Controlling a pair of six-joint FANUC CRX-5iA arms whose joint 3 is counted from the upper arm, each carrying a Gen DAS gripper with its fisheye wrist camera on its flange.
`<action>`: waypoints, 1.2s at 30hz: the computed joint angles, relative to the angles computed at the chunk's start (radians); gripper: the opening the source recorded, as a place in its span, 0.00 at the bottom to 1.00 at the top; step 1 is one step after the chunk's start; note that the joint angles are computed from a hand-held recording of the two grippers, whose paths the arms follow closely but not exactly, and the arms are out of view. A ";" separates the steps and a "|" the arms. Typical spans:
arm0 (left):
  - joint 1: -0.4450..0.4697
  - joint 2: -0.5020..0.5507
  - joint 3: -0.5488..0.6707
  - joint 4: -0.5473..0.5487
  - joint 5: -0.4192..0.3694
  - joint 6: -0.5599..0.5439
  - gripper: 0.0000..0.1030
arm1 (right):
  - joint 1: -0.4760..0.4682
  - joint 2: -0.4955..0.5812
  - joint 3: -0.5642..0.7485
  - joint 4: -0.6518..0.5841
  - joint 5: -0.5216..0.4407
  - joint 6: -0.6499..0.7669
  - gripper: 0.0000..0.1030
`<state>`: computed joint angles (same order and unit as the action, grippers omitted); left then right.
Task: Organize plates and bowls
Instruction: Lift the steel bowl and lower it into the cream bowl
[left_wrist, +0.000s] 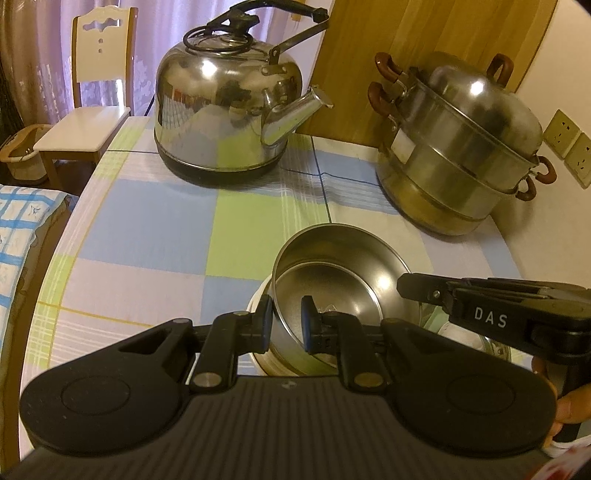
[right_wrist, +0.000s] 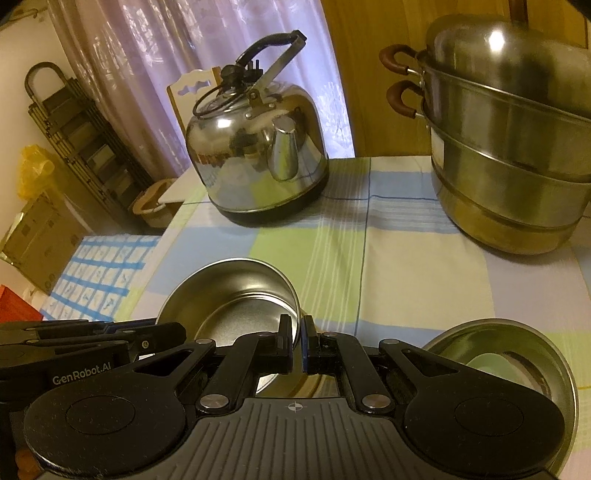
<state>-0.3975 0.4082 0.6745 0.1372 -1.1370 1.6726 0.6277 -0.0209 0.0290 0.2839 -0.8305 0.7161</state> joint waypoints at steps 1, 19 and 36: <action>0.000 0.002 0.002 0.000 -0.002 0.000 0.13 | -0.002 0.003 0.003 -0.005 -0.002 0.004 0.05; 0.000 0.025 0.019 -0.003 -0.027 0.009 0.13 | -0.017 0.022 0.023 -0.059 -0.020 0.048 0.05; 0.002 0.034 0.017 0.011 -0.037 0.011 0.19 | -0.030 0.034 0.044 -0.109 -0.048 0.047 0.05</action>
